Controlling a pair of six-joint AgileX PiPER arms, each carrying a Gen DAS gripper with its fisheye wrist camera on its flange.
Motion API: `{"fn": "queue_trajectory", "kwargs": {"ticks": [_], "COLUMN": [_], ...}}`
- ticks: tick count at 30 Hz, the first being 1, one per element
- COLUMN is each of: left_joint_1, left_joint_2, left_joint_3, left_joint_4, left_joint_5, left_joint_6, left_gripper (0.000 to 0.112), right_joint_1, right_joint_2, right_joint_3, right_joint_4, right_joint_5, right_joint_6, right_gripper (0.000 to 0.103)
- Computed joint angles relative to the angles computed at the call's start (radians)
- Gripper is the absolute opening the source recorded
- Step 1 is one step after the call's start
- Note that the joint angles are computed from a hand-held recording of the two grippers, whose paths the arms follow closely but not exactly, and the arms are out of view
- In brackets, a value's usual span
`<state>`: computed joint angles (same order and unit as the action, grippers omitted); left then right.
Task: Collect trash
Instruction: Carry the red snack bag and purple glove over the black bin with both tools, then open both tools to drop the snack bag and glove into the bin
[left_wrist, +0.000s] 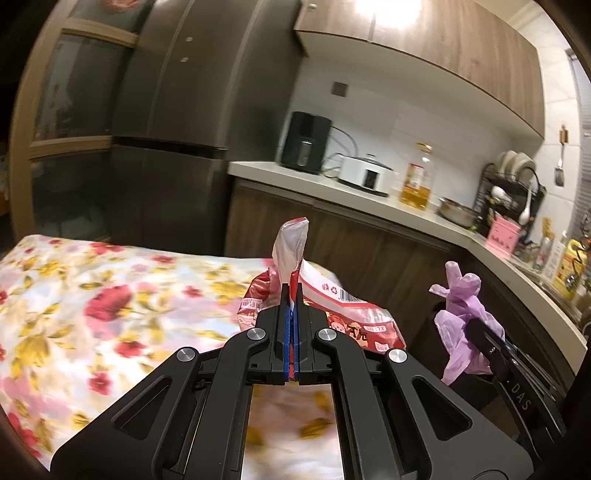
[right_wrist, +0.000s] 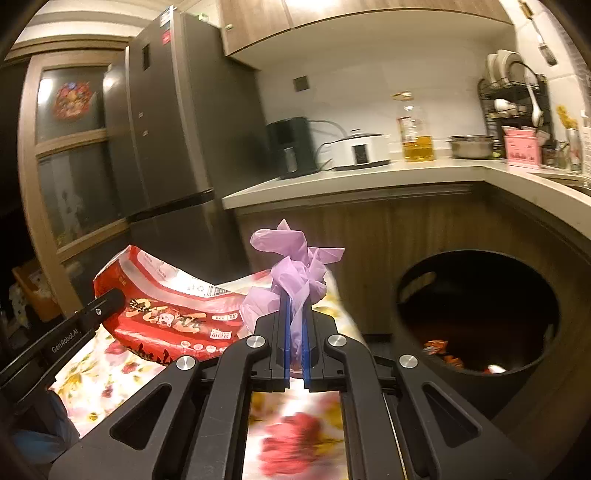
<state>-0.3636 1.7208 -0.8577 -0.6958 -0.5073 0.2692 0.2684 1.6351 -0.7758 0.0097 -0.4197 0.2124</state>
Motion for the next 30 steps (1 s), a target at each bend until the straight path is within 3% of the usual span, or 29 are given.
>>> {"fn": "queue_trajectory", "kwargs": {"ticks": [7,16,30], "left_joint_1": [-0.127,-0.223,-0.244], "left_joint_2": [0.098,0.247,0.463], "left_joint_3": [-0.16,-0.411,-0.721], "left_joint_4": [-0.114,-0.221,-0.416], "left_joint_5": [0.012,0.084,0.242], "left_joint_6": [0.115,0.261,0.505], "left_gripper": [0.0,0.0,0.0], "right_joint_1": [-0.184,-0.371,-0.466], "right_joint_2": [-0.033,-0.017,0.1], "right_joint_3": [0.036,0.006,-0.121], "right_joint_4": [-0.186,-0.299,-0.447], "right_joint_5": [-0.021,-0.031,-0.018], "right_joint_6": [0.147,0.237,0.372], "right_gripper": [0.005,0.005,0.008]}}
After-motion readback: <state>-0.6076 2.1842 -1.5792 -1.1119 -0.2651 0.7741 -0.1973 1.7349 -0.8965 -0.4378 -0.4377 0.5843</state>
